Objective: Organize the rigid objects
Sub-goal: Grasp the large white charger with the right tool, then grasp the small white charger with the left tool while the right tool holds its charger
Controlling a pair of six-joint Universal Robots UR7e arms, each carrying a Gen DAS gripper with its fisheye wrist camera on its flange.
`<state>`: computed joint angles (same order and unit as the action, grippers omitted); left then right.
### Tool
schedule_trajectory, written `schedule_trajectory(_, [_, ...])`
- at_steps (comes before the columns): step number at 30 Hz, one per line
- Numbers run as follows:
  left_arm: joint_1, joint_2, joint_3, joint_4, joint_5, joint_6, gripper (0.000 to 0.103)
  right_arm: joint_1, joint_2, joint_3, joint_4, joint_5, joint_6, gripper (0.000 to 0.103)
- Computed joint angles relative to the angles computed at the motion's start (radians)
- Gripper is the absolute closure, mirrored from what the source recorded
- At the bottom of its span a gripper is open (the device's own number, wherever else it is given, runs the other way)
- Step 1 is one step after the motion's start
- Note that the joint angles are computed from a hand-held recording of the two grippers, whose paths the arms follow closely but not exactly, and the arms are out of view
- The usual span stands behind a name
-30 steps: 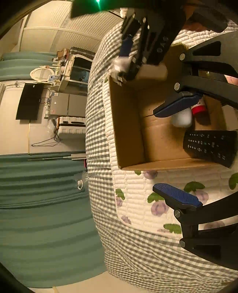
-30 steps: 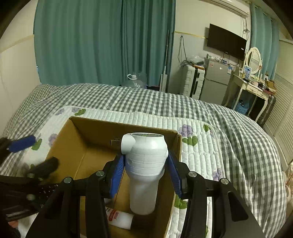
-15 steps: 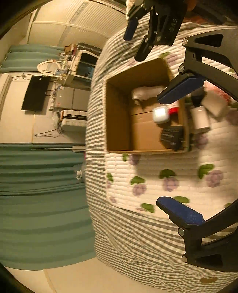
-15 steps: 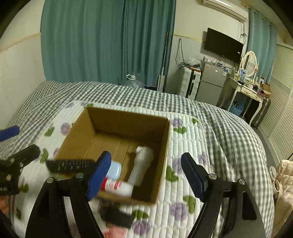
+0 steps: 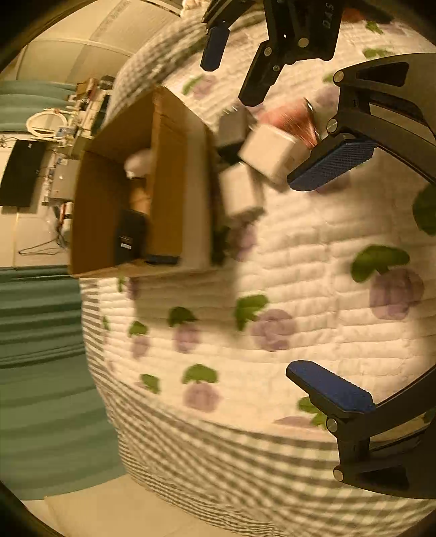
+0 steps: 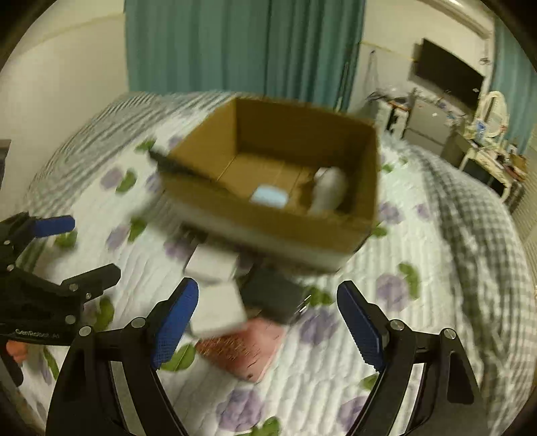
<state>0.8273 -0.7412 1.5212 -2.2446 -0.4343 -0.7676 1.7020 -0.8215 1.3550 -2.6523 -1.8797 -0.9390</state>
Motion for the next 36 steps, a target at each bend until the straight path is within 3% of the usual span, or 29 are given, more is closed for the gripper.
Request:
schedule_trajectory(7, [0.021, 0.006, 0.013, -0.01, -0.013, -0.012, 0.0, -0.02, 0.044, -0.011, 0.084, -0.024, 0.044, 0.019])
schedule_trajectory(15, [0.03, 0.014, 0.002, -0.043, -0.01, 0.028, 0.0, -0.018, 0.119, -0.072, 0.154, -0.066, 0.082, 0.032])
schedule_trajectory(20, [0.028, 0.01, 0.005, -0.037, 0.001, 0.028, 0.0, -0.018, 0.109, -0.052, 0.134, -0.07, 0.069, 0.033])
schedule_trajectory(27, [0.02, 0.04, -0.029, -0.095, 0.002, 0.087, 0.0, -0.032, 0.018, 0.032, 0.073, -0.031, 0.053, 0.033])
schedule_trajectory(36, [0.049, 0.163, -0.195, -0.149, -0.056, 0.176, 0.0, -0.056, 0.019, -0.047, -0.014, -0.036, 0.065, 0.033])
